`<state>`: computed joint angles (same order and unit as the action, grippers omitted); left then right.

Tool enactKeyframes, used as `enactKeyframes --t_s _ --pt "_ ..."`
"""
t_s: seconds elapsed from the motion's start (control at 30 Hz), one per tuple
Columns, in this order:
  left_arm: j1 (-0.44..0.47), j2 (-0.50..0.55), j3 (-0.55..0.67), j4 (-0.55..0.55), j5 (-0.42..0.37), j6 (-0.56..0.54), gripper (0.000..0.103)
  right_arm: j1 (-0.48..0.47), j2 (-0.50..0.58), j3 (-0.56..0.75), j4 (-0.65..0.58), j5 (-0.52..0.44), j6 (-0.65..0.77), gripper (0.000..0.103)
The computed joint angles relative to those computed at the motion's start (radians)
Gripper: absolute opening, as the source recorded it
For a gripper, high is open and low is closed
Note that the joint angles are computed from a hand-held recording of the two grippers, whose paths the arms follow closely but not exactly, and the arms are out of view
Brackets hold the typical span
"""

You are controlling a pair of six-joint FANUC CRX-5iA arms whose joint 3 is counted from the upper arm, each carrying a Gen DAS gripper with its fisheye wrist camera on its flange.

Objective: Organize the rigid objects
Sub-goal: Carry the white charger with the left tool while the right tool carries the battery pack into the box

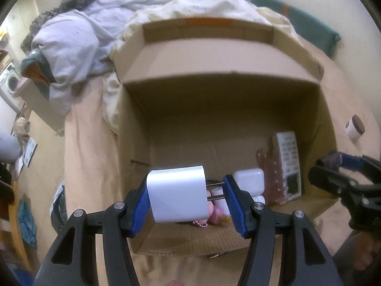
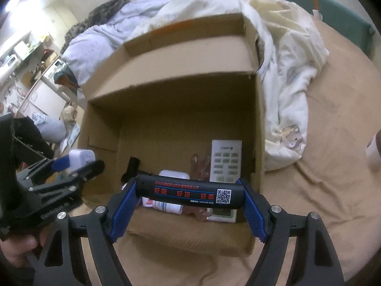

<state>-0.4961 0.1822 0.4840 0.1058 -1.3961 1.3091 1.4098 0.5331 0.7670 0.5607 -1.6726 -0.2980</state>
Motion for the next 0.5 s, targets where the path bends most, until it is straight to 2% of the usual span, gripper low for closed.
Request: enactKeyframes --t_s 0.5 --pt "-0.023 -0.019 -0.069 -0.033 0.042 -0.011 0.055 -0.013 0.038 0.049 -0.076 -0.032 0.014 0.085"
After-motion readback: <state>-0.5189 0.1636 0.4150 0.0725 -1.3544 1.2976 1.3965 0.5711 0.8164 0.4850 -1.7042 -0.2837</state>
